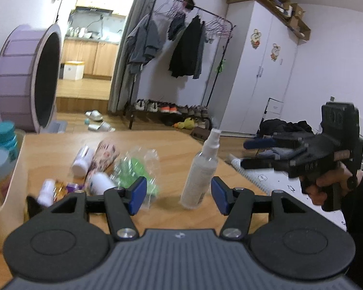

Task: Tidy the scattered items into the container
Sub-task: 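Grasp the spray bottle with the left gripper while the right gripper releases it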

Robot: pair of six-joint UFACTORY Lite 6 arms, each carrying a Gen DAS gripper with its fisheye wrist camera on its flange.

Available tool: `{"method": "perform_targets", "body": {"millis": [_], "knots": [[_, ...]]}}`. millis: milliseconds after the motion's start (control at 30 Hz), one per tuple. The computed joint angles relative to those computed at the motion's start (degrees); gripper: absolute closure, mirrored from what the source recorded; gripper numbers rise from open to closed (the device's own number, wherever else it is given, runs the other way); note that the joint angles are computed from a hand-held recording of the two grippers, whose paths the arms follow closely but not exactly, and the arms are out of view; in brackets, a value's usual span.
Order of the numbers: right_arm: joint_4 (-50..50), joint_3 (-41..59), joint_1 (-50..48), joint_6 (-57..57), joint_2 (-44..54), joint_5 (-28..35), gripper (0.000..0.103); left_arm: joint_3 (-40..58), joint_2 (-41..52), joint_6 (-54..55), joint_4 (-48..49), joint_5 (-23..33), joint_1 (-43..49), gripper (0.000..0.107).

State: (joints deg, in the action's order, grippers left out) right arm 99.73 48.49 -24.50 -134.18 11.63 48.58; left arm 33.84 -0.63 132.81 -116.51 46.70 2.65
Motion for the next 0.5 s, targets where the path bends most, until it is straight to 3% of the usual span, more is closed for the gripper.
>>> {"method": "perform_targets", "body": {"millis": [167,233,500], "knots": [[-1.86,0.68,-0.92,0.17,1.44,-1.49,0.013,5.57,3.98,3.39,-4.77,-2.68,-6.73,0.054],[-2.09,0.26,-0.94,-0.5,1.5,-1.85,0.006,8.23,6.57,3.63,-5.56,-3.15,-8.82,0.055],[-6.9,0.89,-2.55,1.79,1.88,1.32,0.002,15.5,14.54,9.59,-13.47,-6.92,-15.56,0.055]]}}
